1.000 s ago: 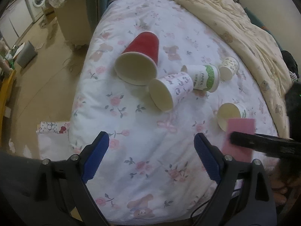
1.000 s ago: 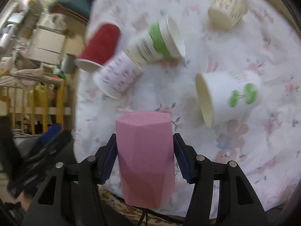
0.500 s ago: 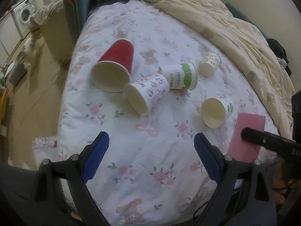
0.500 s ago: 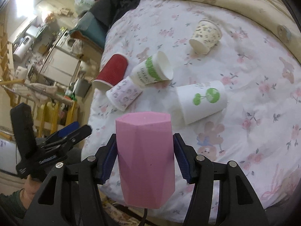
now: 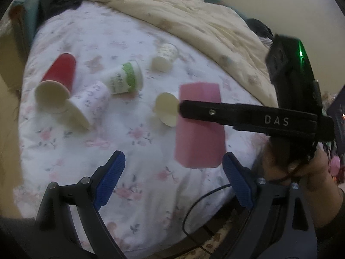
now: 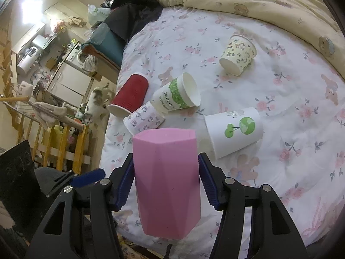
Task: Flip cup upside down
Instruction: 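Lift the pink cup with the right gripper and turn its base upward, then lower the pink cup rim-down onto the bed and open the right gripper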
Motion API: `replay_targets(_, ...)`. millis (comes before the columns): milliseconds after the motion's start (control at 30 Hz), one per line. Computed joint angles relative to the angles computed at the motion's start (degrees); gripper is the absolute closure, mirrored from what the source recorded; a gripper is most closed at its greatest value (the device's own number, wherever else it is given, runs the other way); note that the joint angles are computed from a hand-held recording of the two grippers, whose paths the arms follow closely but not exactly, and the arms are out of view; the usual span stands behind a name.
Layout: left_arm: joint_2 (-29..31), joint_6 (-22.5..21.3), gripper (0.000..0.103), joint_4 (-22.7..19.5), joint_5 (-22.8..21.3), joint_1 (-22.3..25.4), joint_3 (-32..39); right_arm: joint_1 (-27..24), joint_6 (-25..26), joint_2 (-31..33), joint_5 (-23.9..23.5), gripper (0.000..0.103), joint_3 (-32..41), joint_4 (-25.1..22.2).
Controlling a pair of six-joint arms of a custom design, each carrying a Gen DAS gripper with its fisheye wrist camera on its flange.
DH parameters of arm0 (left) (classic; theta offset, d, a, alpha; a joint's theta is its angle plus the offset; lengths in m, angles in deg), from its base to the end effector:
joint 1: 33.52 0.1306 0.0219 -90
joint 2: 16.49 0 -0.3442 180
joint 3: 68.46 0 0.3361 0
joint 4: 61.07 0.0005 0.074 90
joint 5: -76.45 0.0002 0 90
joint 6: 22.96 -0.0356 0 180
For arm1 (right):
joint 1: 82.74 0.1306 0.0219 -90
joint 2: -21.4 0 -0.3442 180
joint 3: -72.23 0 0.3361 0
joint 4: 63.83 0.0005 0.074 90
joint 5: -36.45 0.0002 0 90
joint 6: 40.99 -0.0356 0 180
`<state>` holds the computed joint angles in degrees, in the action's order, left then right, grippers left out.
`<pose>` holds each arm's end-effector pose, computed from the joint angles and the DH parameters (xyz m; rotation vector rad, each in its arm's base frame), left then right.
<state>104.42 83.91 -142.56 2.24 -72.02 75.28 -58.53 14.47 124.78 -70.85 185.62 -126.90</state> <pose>0.4355 -0.3595 0.4638 0.6102 2.6339 -0.6839 0.4494 0.2131 0.4374 0.1032 2.6184 0.7757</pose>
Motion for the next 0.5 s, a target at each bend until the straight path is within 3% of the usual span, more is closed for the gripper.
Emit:
replay_targets(100, 1.81, -0.08, 0.013, -3.06, -0.77, -0.09, 2.36, 0.24, 0.39, -0.17, -1.13, 0.043, -0.09, 0.89)
replay_targets(500, 2.48, 2.92, 0.015, -4.81, -4.22, 1.47, 0.89, 2.05, 4.89, -0.90, -0.07, 0.044, 0.67, -0.69)
